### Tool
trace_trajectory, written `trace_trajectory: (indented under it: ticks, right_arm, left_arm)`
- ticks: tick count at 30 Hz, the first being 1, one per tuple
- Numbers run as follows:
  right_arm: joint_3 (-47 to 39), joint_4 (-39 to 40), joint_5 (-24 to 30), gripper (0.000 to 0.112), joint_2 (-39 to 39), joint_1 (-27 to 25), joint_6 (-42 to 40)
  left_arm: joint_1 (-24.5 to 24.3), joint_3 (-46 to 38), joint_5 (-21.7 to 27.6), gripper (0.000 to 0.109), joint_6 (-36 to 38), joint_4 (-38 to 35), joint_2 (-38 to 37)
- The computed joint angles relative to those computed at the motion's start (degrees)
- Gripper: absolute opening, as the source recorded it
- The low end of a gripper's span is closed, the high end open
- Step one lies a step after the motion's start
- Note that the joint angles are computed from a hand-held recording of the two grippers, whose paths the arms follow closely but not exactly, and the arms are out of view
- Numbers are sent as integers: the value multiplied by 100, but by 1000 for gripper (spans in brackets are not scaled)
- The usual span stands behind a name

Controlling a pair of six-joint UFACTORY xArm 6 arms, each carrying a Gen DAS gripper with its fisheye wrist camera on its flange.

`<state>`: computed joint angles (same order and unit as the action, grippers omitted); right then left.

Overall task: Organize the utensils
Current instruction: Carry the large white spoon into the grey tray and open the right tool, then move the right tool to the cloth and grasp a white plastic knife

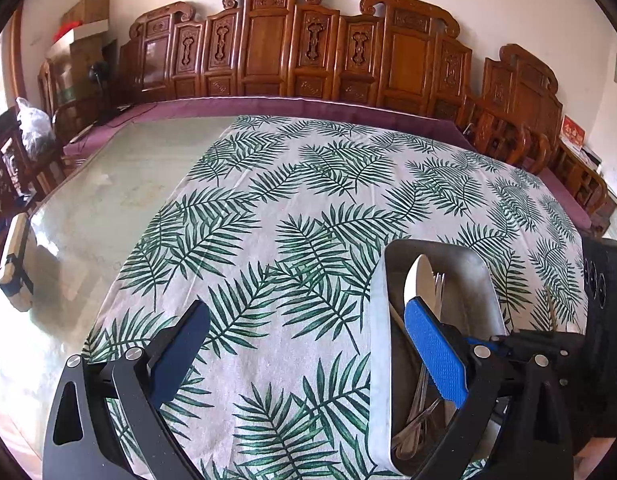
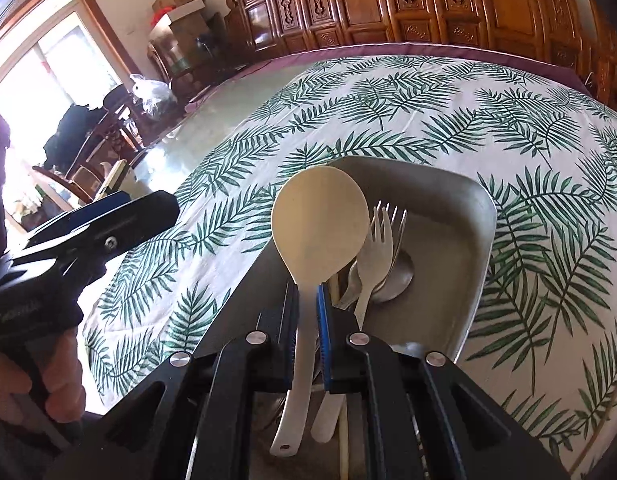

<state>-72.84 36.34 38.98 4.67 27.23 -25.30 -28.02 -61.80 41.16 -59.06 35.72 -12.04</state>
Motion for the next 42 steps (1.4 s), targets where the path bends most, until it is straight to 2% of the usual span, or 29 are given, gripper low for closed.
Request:
trace_trajectory:
  ticks: [11, 17, 19, 24, 26, 30, 32, 36, 42]
  right_arm:
    - [458, 233, -175, 13, -572, -180, -491]
    - [1348, 38, -373, 13, -1594, -754, -839]
    - [1718, -250, -467, 19, -1986, -1069, -869]
    - [2251, -827, -636, 25, -2479, -1779, -915]
    - [2330, -869, -645, 29, -2503, -2095, -933]
    - [2604, -974, -972, 53, -2485, -2436, -779]
    - [2618, -833, -950, 54, -2343, -2543, -801]
    - [2577, -1021, -889, 54, -2058, -2576, -532]
    - [2468, -1707, -1059, 55, -1645, -2509, 144]
  left_arm:
    - [-152, -132, 50, 94, -62, 95, 74]
    - [-370, -328, 32, 94, -103, 218, 188]
    - [-489, -446, 41, 94, -142, 242, 263]
    - [-841, -782, 45, 94, -190, 382, 501]
    - [-955, -898, 72, 94, -201, 436, 598]
    - [-1189, -1104, 81, 94, -232, 429, 818]
    - [-1286, -1158, 100, 94, -305, 432, 894]
    - [-1467, -1233, 74, 94, -367, 405, 1036]
    - [-1695, -1391, 124, 94, -405, 348, 1281]
